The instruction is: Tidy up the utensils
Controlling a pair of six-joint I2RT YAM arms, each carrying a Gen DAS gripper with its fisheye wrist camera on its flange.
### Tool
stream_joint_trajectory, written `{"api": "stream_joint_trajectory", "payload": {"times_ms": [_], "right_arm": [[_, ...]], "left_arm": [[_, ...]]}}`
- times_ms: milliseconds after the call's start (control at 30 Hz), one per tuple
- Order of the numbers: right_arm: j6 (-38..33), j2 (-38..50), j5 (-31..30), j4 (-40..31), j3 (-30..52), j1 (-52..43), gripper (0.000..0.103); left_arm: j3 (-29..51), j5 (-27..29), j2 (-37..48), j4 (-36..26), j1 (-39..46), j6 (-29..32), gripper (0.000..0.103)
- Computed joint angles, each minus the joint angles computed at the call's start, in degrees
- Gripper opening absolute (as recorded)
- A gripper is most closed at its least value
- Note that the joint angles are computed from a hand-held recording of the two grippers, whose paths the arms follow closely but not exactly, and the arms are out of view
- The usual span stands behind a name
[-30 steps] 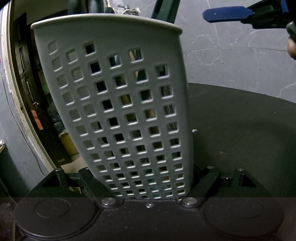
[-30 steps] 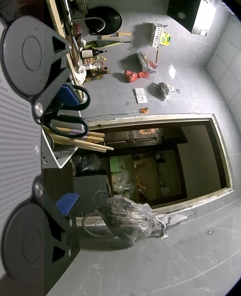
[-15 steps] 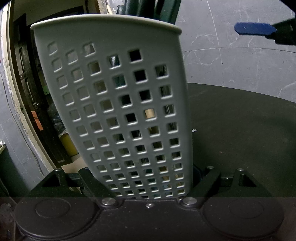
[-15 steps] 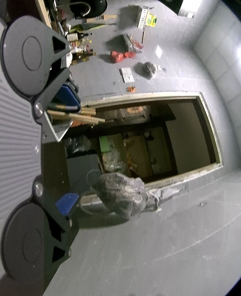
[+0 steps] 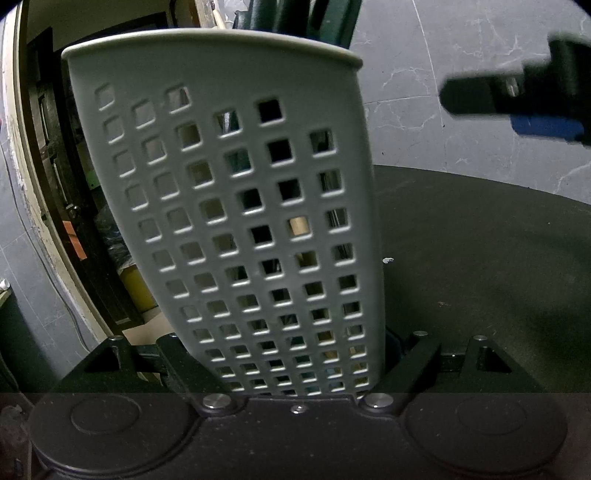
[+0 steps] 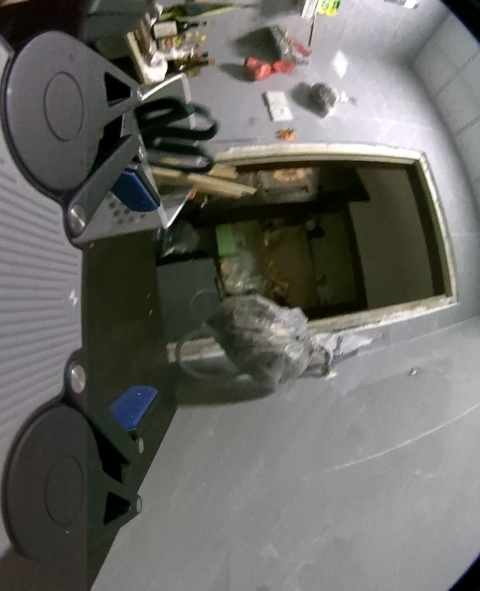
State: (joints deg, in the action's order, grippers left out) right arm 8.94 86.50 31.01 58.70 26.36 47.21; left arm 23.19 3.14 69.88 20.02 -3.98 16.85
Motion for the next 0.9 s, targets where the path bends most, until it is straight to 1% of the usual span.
{"api": "stream_joint_trajectory", "payload": {"times_ms": [167,333,433,500,533,633,733,900], "right_arm": [[4.90,1.97,3.81,-0.33,-1.43,0.72,0.103],[11.09,1.69,5.65,-4.02,-2.31,0.25,0.103],[13.58,1.16,7.35,-5.45,-3.04,0.69,0.103],[14.63,0.52,8.15,-7.18,-3.13,0.78,0.103],[15.04,0.19,8.49,-8.08,-3.11,0.86,0.103],[15.56,-0.67,9.63,-9.07,-3.66,1.68,0.103],[15.55,-1.52,11.01,-8.92,-4.48,2.83,0.103],[16.04,-2.88,13.44,-9.65,-5.48,4.96,0.103]], "left_arm": [[0.08,0.07,0.07,-0.09,0.08,-0.14,0.085],[0.54,0.56,0.06,-0.75,0.70,-0.12,0.086],[0.41,0.73,-0.02,-0.36,0.77,0.48,0.090],[-0.39,0.48,-0.78,0.52,0.43,0.94,0.099],[-0.93,0.28,-1.14,1.34,0.26,1.05,0.100],[-2.30,-0.47,-2.27,2.46,-0.26,1.56,0.100],[-3.56,0.51,-4.20,2.31,0.33,1.18,0.102],[-6.93,2.27,-10.25,-0.37,2.04,1.66,0.102]]}}
